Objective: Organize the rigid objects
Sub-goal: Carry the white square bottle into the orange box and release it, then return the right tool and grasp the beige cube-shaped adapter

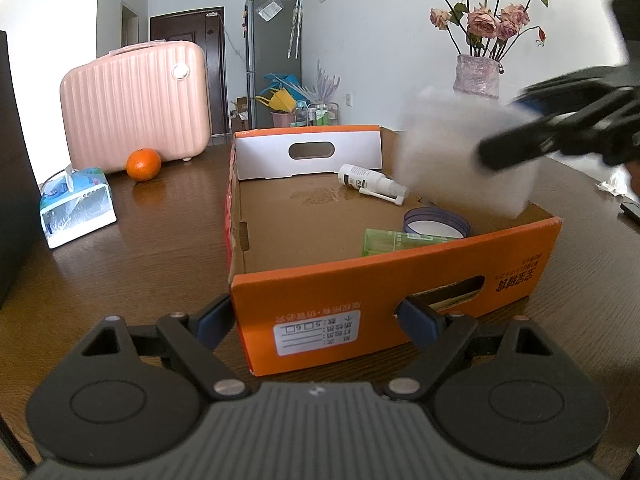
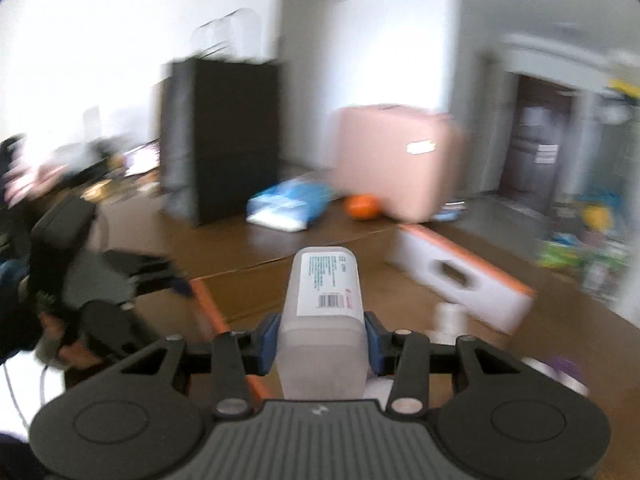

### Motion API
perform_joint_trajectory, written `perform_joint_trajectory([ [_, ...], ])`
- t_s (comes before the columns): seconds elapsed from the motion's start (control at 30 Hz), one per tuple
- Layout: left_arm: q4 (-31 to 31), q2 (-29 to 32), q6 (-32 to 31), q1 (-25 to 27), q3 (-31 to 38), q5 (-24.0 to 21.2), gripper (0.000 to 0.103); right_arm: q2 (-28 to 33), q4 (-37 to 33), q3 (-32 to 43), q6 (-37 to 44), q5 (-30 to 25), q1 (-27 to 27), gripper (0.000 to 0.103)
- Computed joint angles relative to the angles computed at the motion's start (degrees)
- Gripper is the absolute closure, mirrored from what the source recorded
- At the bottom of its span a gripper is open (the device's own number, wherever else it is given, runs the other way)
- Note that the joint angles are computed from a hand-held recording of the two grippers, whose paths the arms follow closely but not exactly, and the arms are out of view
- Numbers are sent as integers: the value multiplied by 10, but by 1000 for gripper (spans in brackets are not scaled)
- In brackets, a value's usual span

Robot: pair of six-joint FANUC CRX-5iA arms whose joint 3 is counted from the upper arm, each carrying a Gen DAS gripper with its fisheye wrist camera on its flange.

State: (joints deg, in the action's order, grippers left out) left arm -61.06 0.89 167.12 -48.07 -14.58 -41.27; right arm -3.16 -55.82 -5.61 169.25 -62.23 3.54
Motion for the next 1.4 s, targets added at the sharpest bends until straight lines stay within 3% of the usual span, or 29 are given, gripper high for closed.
perform_joint_trajectory([
  [0.1,0,0,0,0,0,0,14,55,38,51,-17,-41,36,60],
  [0.23,0,-1,0,1,-1,1,14,89,63,80,-34,-54,60,60],
  [0.47,0,-1,0,1,-1,1,14,88,52,71,-43,-41,64,57],
  [0.87,0,-1,0,1,-1,1,14,-12,20,-27,-26,19,-45,41],
  [1.03,1,-1,0,2,-1,2,14,-70,-39,-102,-16,71,-118,24],
  [1.1,0,-1,-1,1,-1,0,14,-96,-85,-139,1,97,-154,23],
  [1.23,1,-1,-3,2,-1,1,14,-114,-146,-180,2,98,-221,18],
  [1.4,1,-1,-4,3,-1,1,14,-113,-142,-194,-15,116,-237,16],
])
